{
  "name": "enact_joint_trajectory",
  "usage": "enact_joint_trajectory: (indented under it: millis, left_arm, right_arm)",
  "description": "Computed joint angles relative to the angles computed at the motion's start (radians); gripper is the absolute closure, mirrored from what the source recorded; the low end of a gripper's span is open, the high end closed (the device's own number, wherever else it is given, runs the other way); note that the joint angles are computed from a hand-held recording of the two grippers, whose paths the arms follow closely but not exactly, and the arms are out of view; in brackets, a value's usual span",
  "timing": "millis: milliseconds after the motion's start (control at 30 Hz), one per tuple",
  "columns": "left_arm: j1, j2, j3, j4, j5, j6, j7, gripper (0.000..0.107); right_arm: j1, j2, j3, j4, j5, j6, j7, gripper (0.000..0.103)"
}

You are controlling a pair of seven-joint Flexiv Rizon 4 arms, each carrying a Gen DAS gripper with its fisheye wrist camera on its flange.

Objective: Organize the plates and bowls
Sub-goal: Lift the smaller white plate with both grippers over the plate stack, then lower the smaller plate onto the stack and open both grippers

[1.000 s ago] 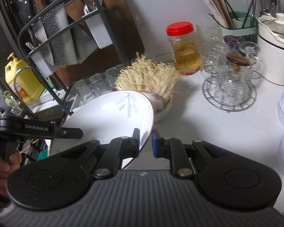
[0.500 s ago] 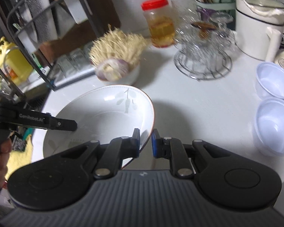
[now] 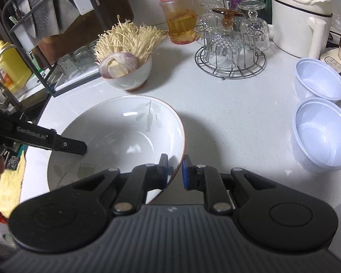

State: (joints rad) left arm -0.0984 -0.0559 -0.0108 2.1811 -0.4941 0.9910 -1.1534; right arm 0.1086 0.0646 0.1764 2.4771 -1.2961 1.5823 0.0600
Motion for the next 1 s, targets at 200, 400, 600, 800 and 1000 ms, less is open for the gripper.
enact_joint_trajectory:
  millis: [200, 400, 600, 800, 1000]
  left_arm:
    - [0.004, -0.011, 0.0, -0.014, 0.026, -0.021, -0.033, 0.081]
    - [0.012, -0.005, 0.007, -0.01, 0.016, -0.057, -0.062, 0.08]
    - [0.036, -0.009, 0.019, -0.02, -0.004, -0.096, -0.088, 0.079]
    - [0.039, -0.001, 0.02, -0.015, -0.004, -0.069, -0.098, 0.079]
    - [0.028, 0.031, 0.019, 0.007, -0.014, 0.001, -0.109, 0.079]
  right_arm:
    - [-0.019, -0.012, -0.019, -0.002, -0.075, 0.042, 0.027, 0.088]
    - [-0.021, -0.016, -0.015, -0.001, -0.047, 0.053, -0.031, 0.088]
    - [-0.007, -0.035, -0.009, -0.006, 0.004, 0.064, -0.088, 0.089]
    - [0.045, -0.051, 0.005, 0.0, 0.182, 0.041, -0.218, 0.089]
    - [0.014, -0.047, -0.028, -0.02, 0.013, 0.058, -0.039, 0.086]
